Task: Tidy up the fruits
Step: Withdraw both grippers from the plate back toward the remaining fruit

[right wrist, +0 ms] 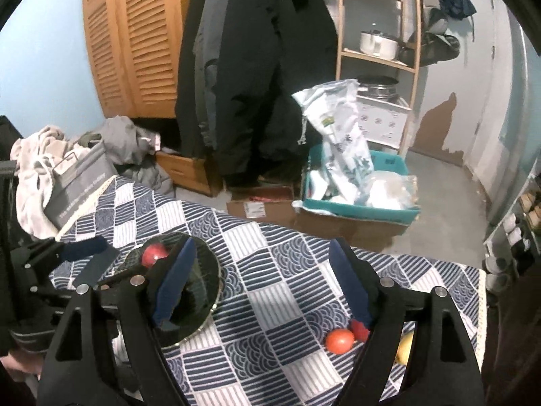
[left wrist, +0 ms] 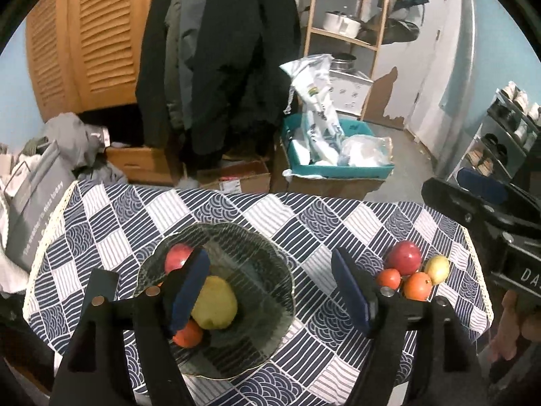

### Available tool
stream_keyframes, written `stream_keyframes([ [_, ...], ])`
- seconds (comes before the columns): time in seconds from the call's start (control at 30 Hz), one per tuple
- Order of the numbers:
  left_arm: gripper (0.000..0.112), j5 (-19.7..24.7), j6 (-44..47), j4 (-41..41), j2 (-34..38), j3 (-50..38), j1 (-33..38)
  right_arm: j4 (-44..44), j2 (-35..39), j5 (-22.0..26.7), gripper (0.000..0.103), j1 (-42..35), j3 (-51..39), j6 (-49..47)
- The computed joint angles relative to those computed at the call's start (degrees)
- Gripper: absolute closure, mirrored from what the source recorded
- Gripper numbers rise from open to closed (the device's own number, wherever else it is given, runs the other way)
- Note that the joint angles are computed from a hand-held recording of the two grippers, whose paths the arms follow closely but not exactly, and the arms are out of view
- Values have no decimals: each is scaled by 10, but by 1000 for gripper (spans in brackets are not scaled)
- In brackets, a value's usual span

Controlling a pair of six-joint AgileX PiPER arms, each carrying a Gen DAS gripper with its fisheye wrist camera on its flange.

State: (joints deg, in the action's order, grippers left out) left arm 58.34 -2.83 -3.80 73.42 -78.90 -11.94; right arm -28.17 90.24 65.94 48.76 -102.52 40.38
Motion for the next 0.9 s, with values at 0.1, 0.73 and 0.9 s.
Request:
stream_keyframes([
  [0.1,35,4,-11,7,5,-13,-19,-11,-26,4,22,1,25,9],
  [0.73,33,9,-92,69,58,-62,-163,-49,-164,22,19,-39,177,38],
  [0.9,33,12,-106,80,76,-77,-196,-40,-202,24,19,-71,215,34],
])
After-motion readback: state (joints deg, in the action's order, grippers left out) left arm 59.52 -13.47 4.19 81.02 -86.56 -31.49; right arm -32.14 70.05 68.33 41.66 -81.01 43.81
